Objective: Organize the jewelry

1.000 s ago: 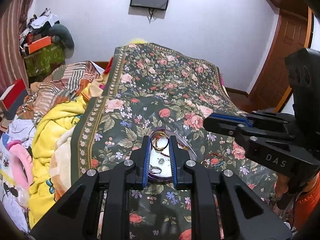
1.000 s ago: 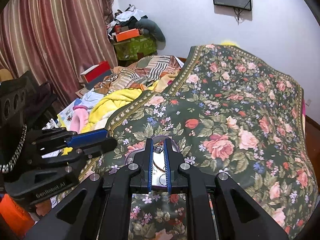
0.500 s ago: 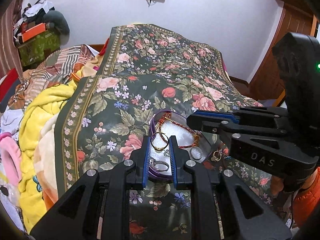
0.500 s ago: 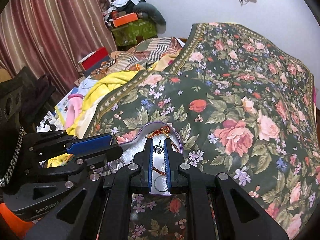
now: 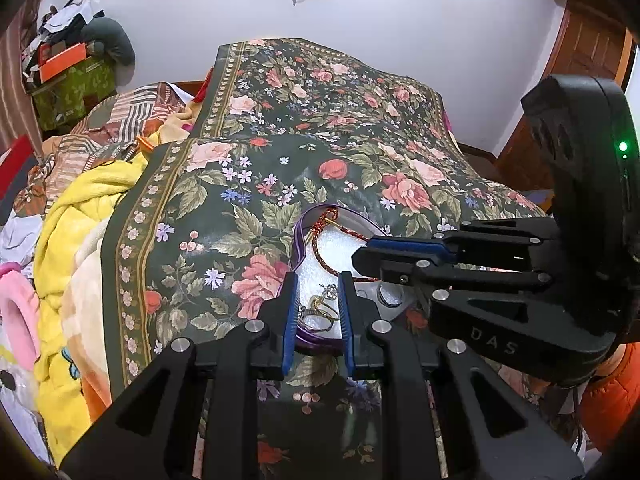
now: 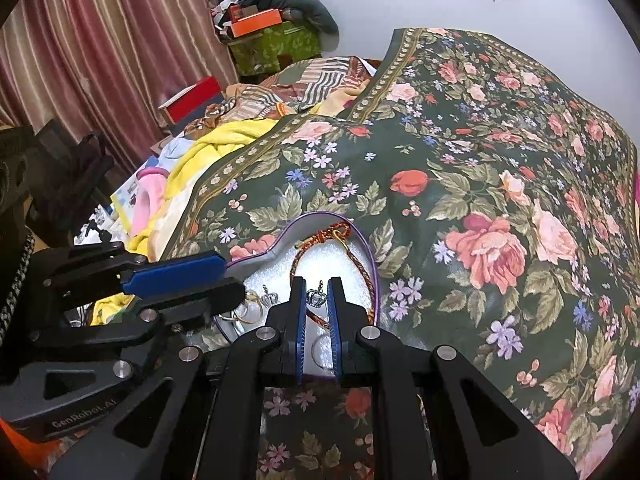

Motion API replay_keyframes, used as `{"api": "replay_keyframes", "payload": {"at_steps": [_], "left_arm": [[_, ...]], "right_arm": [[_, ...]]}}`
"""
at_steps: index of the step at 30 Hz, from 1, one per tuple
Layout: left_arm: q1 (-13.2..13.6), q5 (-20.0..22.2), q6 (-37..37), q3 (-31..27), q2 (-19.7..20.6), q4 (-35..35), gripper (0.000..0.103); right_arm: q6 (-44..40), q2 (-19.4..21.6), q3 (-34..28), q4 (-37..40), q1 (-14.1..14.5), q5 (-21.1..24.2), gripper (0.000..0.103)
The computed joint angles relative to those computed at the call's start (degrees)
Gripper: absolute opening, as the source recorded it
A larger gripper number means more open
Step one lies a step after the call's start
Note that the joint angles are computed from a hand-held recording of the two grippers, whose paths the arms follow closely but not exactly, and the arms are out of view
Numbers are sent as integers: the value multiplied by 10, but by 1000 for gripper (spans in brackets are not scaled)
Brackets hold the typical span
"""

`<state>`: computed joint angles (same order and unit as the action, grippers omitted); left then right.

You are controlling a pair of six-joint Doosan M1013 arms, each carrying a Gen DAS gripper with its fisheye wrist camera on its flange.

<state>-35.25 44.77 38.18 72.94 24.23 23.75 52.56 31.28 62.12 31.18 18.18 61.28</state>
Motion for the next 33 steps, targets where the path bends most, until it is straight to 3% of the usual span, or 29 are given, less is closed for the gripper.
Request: {"api": "replay_keyframes", "payload": {"at_steps": [6, 19, 33], "left_arm": [[-6, 8, -10, -3, -6, 21, 17], [-27, 29, -25, -25, -12, 68, 17], [-49, 46, 44, -69, 22, 7, 23]], "right_arm": [[5, -6, -2, 21, -9, 1, 15], [-20, -61, 42, 42, -31, -71, 20], [15, -92, 94, -8, -66, -89, 20]]}}
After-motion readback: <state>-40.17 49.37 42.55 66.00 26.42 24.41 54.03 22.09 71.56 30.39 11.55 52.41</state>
